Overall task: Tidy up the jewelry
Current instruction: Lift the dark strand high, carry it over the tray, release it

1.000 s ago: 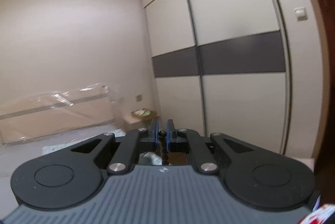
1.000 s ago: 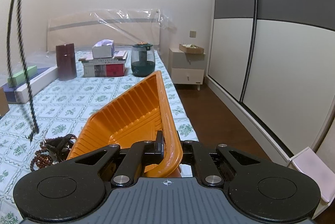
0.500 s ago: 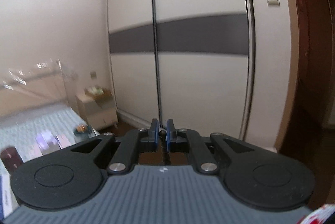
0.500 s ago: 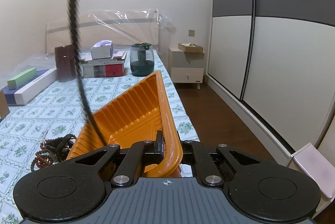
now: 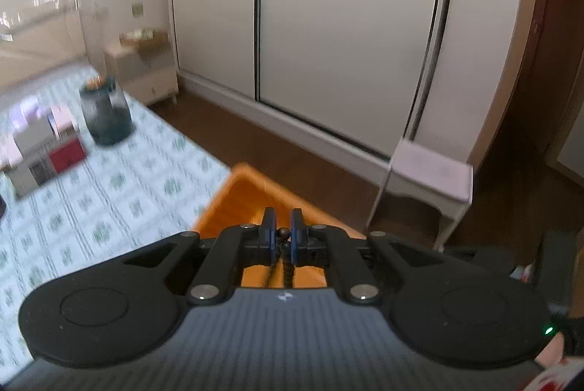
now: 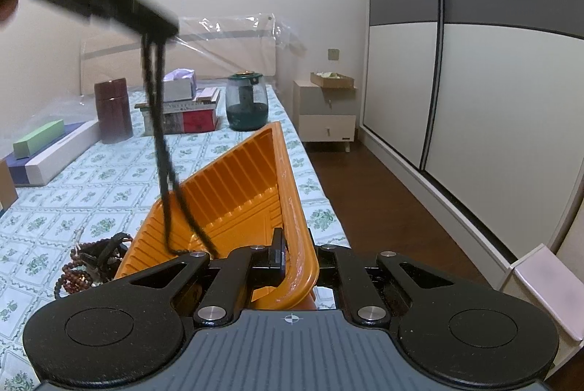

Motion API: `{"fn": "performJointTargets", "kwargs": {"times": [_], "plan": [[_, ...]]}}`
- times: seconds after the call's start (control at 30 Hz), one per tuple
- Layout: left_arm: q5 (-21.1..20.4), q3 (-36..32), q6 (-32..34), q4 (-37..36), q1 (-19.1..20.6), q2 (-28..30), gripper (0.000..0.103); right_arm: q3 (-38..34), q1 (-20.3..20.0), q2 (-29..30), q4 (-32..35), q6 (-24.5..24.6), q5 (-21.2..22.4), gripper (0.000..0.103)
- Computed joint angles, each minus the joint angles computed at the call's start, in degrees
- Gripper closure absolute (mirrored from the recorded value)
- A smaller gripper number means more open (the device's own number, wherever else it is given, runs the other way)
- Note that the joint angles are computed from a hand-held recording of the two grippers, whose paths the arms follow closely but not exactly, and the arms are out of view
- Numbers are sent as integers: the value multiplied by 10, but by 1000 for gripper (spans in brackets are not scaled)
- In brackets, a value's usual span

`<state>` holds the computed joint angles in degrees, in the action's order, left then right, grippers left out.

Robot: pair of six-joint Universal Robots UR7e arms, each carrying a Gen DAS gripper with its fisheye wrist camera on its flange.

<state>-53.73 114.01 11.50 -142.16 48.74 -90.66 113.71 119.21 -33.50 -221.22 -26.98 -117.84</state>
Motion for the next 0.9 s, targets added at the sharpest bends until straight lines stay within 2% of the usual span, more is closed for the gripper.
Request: {"fn": "performJointTargets", "kwargs": {"times": [0.27, 0.33, 0.37, 0.43, 0.53, 0.63, 0.73, 0.9], "plan": [[-11, 1, -20, 10, 31, 9, 96, -3, 0, 3, 3, 4, -2, 96], [-11, 2, -25, 12, 30, 3, 89, -4, 1, 4, 2, 4, -4, 96], [-7, 4, -26, 9, 29, 0, 81, -3, 1, 3, 2, 4, -3, 96], [3, 11, -27, 0, 27, -14, 80, -3, 0, 3, 3, 5, -3, 96], [31, 28, -45, -5, 21, -46, 78, -4, 1, 2, 5, 6, -3, 96], [85, 57, -60, -20, 19, -87, 75, -5, 1, 4, 6, 7, -3, 96], [117, 79, -102, -10, 26, -131, 73, -5, 0, 4, 5, 8, -3, 96], [195, 125, -153, 10, 30, -194, 71, -5, 0, 4, 6, 11, -3, 96]]}}
